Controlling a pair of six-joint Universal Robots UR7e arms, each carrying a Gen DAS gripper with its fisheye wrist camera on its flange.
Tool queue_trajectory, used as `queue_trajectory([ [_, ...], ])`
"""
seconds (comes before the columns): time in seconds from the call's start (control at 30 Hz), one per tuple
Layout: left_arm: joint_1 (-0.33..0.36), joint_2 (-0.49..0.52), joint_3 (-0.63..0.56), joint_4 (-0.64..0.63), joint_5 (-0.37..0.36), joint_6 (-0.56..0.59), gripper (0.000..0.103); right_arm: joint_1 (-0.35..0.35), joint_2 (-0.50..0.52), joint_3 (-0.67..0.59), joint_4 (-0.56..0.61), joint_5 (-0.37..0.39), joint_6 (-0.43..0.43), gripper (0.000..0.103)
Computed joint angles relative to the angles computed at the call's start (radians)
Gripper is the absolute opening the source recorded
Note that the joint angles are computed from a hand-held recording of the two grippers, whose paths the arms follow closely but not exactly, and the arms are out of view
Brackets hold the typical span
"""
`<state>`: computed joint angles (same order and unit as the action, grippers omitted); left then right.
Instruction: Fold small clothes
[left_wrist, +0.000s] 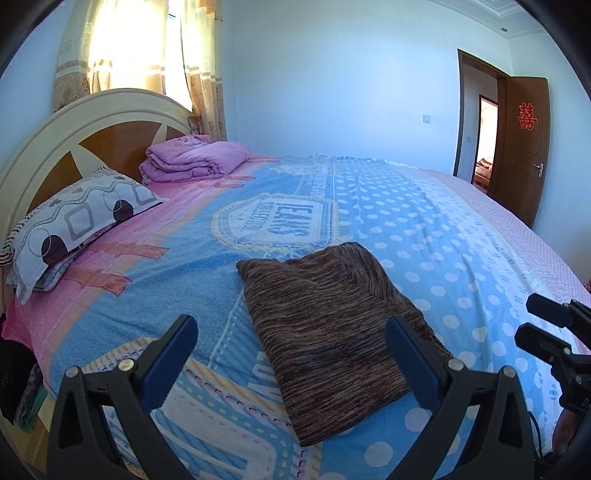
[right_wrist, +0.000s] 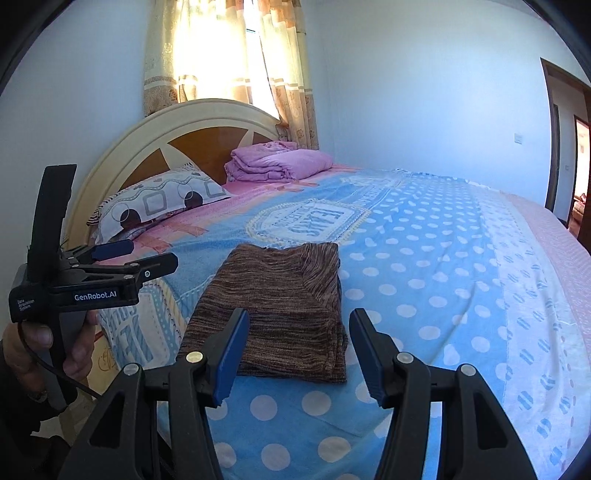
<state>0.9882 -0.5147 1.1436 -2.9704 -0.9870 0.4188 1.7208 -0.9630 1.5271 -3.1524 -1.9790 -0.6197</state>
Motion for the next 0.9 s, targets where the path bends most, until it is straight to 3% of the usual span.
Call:
queue_trajectory([
  [0.9,-0.005,-0.006,0.011,-0.034,0.005,0.015,0.103,0.005,-0.011,0.009,-0.014,0.002,0.0,0.06],
])
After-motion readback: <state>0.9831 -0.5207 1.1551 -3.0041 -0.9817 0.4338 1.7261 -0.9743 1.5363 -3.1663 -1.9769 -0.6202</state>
